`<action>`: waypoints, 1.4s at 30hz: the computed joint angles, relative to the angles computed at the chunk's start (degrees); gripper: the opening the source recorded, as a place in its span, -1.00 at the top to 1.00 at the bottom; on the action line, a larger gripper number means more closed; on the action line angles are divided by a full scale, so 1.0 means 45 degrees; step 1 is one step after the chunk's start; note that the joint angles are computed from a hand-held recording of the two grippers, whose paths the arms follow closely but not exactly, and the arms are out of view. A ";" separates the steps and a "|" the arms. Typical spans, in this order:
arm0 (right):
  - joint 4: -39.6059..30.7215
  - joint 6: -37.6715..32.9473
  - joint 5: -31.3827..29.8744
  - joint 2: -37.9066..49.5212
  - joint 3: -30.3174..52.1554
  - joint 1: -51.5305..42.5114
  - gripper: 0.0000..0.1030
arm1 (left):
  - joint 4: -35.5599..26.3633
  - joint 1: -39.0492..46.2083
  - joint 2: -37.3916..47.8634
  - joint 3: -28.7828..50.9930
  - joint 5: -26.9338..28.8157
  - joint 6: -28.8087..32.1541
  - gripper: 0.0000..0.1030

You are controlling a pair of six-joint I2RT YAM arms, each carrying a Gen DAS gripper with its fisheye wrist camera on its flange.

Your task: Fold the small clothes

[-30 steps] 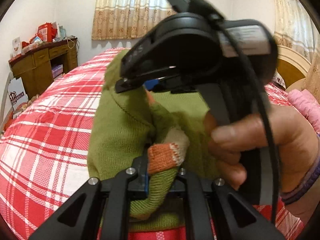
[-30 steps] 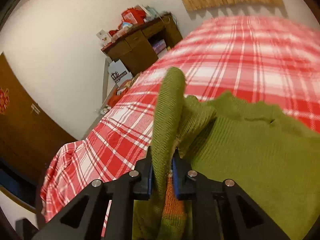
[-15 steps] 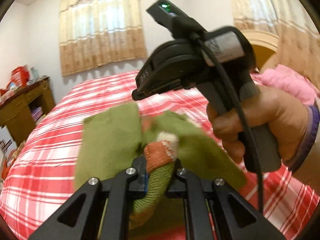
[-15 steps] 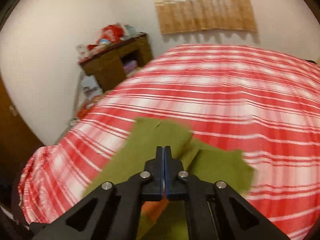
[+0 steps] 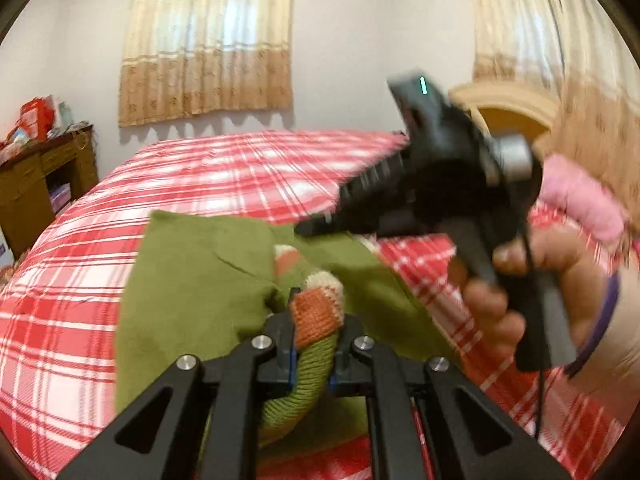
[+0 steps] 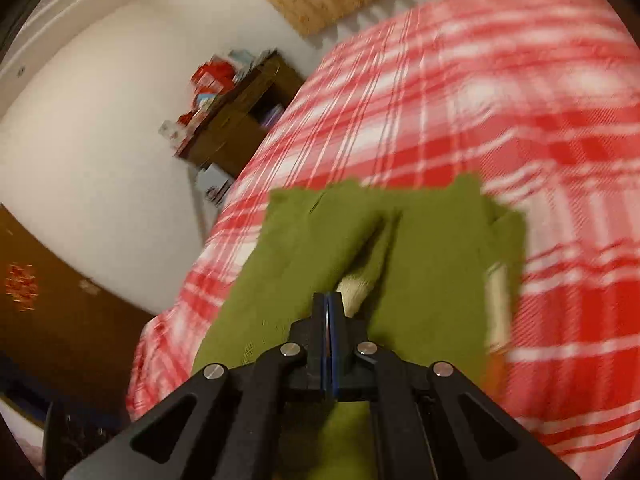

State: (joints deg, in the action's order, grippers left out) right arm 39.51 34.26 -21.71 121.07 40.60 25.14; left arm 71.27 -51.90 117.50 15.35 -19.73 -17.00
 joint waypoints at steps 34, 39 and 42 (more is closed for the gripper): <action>-0.2716 -0.1464 0.2669 0.0606 0.2898 0.1751 0.76 | 0.0349 0.1296 0.0699 0.0598 0.1496 0.0794 0.80; -0.2968 -0.2509 0.2945 -0.0803 0.1785 0.1040 0.76 | -0.0309 0.0098 0.0720 0.1614 0.0773 0.1453 0.80; -0.2941 -0.2951 0.3124 -0.0666 0.1367 0.0324 0.76 | -0.1872 -0.0349 0.1173 0.3014 0.0680 0.1610 0.80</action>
